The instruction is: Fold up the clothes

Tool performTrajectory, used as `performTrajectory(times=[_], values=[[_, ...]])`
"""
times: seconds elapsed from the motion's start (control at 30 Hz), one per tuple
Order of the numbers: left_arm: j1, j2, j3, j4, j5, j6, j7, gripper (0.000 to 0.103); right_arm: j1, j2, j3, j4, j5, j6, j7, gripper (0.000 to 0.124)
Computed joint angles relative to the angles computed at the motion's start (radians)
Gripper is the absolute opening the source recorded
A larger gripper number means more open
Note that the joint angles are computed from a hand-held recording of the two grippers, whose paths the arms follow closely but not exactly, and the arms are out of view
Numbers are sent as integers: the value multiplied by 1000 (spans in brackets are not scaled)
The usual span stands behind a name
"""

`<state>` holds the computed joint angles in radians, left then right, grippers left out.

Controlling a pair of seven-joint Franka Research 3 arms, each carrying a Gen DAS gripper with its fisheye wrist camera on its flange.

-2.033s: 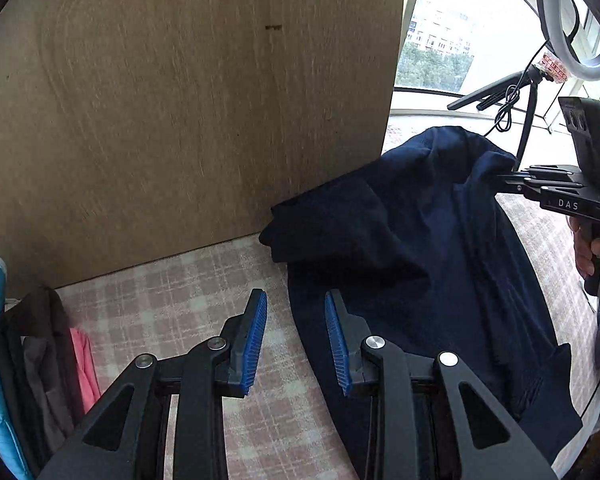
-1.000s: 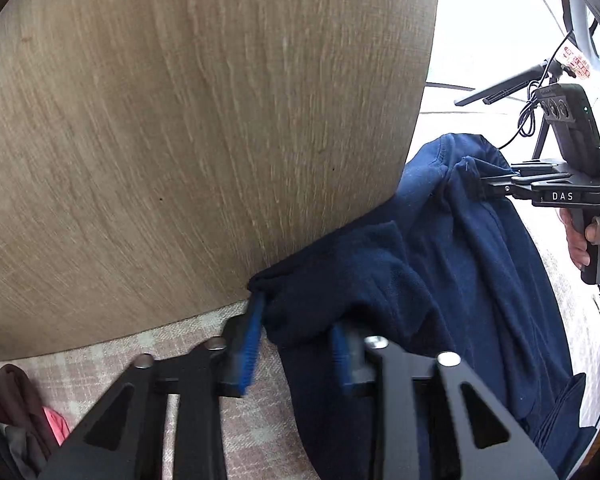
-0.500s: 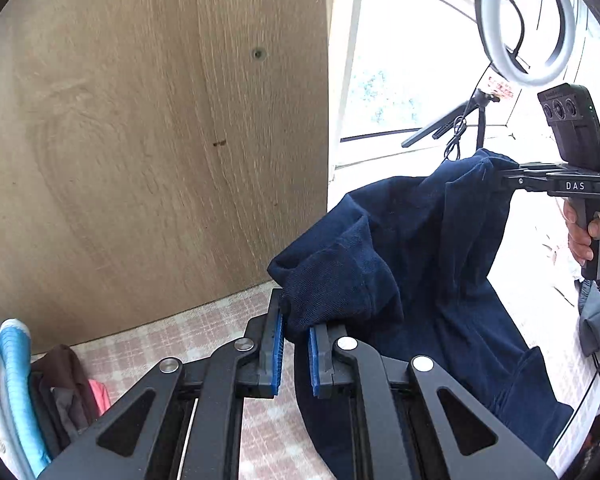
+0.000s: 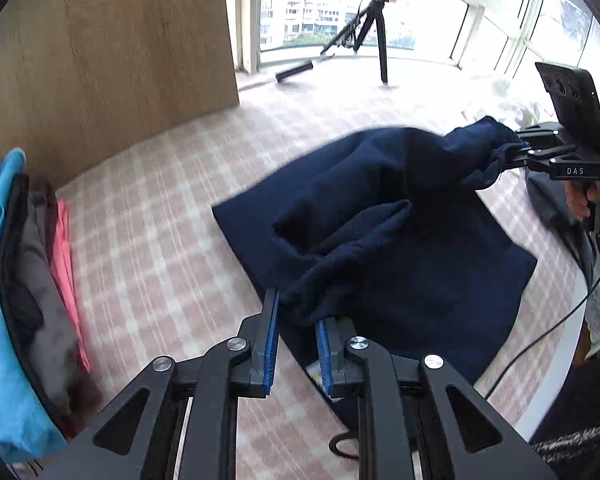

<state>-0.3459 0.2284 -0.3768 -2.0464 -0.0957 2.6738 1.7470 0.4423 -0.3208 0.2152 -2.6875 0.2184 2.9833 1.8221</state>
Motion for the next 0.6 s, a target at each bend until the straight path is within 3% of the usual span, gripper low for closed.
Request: performTrajectory(times=[0.13,0.2,0.23,0.33,0.47,0.6], values=[[19,-106,-7,-134,-101,17,29,17,-4,-100,73,-90,-17,-107,127,20],[3,-109,5,-124,-81,38,33,19,-15,-134,86,-106,-35,-78,170,34],[-4,-108,10,-117,-67,49,34,26,-21,-126,86,-98,-53,-75,170,48],[-18,-75,15,-65,-16,59,58,35,-40,-101,91,-71,-104,-66,166,51],[-4,19,-4,62,-51,-25,86,39,28,-78,8,-51,-53,-92,103,51],[20,86,-30,142,-84,-102,131,39,164,-111,-132,-122,137,29,2,51]])
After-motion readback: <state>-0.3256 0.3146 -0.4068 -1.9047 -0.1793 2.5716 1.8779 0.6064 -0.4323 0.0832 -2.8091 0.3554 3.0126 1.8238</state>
